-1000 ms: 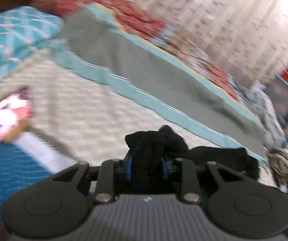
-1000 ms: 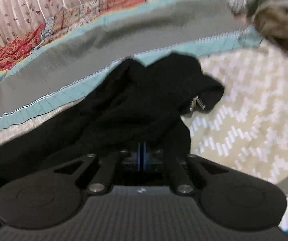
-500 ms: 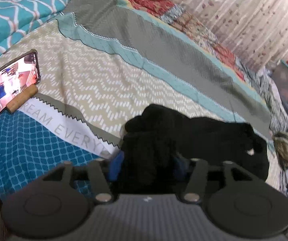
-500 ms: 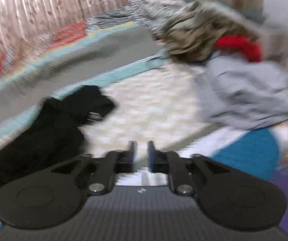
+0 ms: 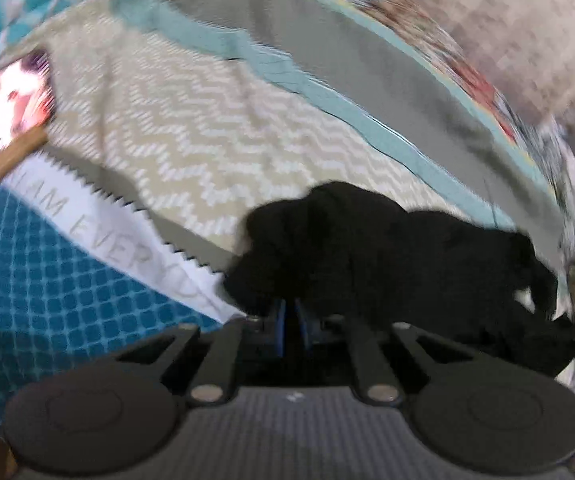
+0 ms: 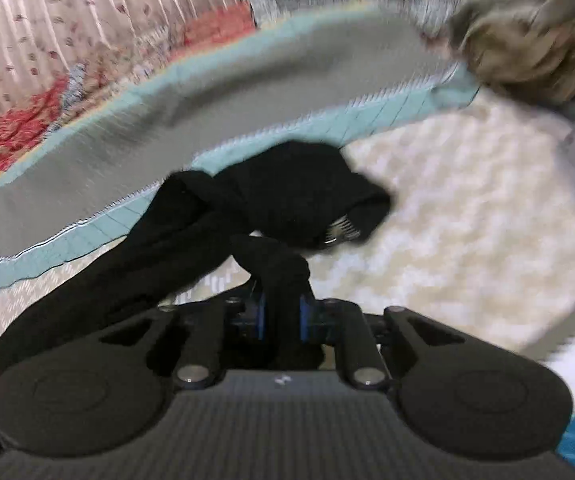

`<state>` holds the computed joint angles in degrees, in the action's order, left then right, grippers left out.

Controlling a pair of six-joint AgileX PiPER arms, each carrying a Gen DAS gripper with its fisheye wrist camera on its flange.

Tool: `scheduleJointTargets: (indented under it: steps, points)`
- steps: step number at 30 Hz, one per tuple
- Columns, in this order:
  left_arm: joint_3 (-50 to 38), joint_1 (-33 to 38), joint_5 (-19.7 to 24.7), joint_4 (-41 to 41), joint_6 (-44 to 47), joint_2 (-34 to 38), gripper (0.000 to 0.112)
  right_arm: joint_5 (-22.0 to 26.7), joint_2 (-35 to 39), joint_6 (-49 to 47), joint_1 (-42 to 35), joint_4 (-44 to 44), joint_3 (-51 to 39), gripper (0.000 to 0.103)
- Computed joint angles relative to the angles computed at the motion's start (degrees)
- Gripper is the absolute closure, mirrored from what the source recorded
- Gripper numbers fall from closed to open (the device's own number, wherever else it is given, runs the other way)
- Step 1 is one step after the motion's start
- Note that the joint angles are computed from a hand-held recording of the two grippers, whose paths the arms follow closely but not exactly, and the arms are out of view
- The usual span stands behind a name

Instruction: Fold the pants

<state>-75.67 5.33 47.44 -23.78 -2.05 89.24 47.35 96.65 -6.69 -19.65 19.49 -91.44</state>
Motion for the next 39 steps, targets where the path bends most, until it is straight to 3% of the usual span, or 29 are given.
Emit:
scheduleJointTargets:
  steps: [3, 6, 7, 8, 9, 10, 13, 16, 17, 20, 23, 26, 27, 28, 29, 30, 34, 37, 39]
  points:
    - [0.8, -1.1, 1.0, -1.3, 4.4, -1.7, 0.105, 1.2, -8.3, -5.7, -6.6, -0.2, 7.0, 0.086]
    - [2.7, -0.5, 1.9, -4.2, 9.9, -4.6, 0.1, 3.9, -11.3, -6.3, -13.2, -3.6, 10.8, 0.083]
    - [3.0, -0.3, 1.6, -3.9, 10.0, -5.6, 0.096, 5.6, -10.9, -6.8, -15.5, -3.0, 11.2, 0.073]
    - [3.2, -0.1, 0.9, -2.6, 9.3, -6.5, 0.089, 6.8, -10.9, -7.0, -17.0, -3.4, 12.3, 0.059]
    - [3.1, 0.3, -0.3, -0.5, 7.3, -7.2, 0.066, 5.7, -11.4, -5.3, -17.0, -5.9, 13.2, 0.045]
    - [2.9, 0.8, -1.4, 1.3, 5.3, -7.3, 0.047, 2.9, -12.6, -2.7, -16.6, -8.7, 14.6, 0.042]
    - [-1.0, 2.0, -2.4, 5.8, -0.6, -4.3, 0.043, -4.7, -14.1, 4.2, -14.3, -13.1, 14.9, 0.042]
    - [-6.0, 2.4, -3.1, 4.1, -1.1, 1.9, 0.023, -7.1, -11.4, 0.9, -7.9, -12.0, 10.9, 0.042]
    - [-7.5, 2.1, -3.3, 3.5, -0.9, 4.1, 0.022, -8.0, -9.8, -0.4, -5.7, -12.3, 9.6, 0.041]
    - [-12.8, -0.7, -2.5, 5.8, -2.7, 10.9, 0.021, -8.7, -3.4, -5.4, 0.4, -11.6, 4.5, 0.029]
    - [-15.9, -4.5, -2.2, 10.0, -3.2, 15.2, 0.027, -7.8, 5.8, -4.5, 6.4, -16.9, -3.4, 0.029]
    - [-19.3, -8.2, -0.5, 13.4, -3.8, 18.4, 0.051, -4.7, 14.1, -1.7, 10.3, -24.1, -11.4, 0.029]
    - [-20.1, -9.8, -0.4, 16.6, -5.1, 19.1, 0.069, -4.3, 15.7, -0.7, 11.3, -26.5, -12.6, 0.031]
    - [-21.1, -10.8, 0.2, 18.5, -5.6, 19.7, 0.082, -3.7, 16.3, -1.4, 11.0, -27.2, -13.3, 0.036]
    - [-22.0, -11.6, 0.8, 20.6, -6.9, 20.0, 0.085, -3.5, 17.0, -1.3, 10.8, -28.6, -13.8, 0.07]
    - [-23.3, -12.1, 2.0, 22.4, -8.1, 20.1, 0.091, -2.0, 17.6, -0.7, 10.7, -29.9, -15.1, 0.079]
    - [-24.5, -10.4, 0.9, 23.8, -9.4, 15.3, 0.095, -4.2, 15.3, 3.6, 5.8, -30.4, -19.0, 0.091]
    - [-21.7, -7.7, -2.8, 21.4, -9.5, 8.8, 0.095, -1.3, 14.7, 0.3, -2.4, -22.6, -26.9, 0.091]
    - [-18.3, -6.5, -5.2, 20.3, -10.0, 4.3, 0.095, -1.6, 12.6, -2.0, -7.3, -21.5, -27.6, 0.091]
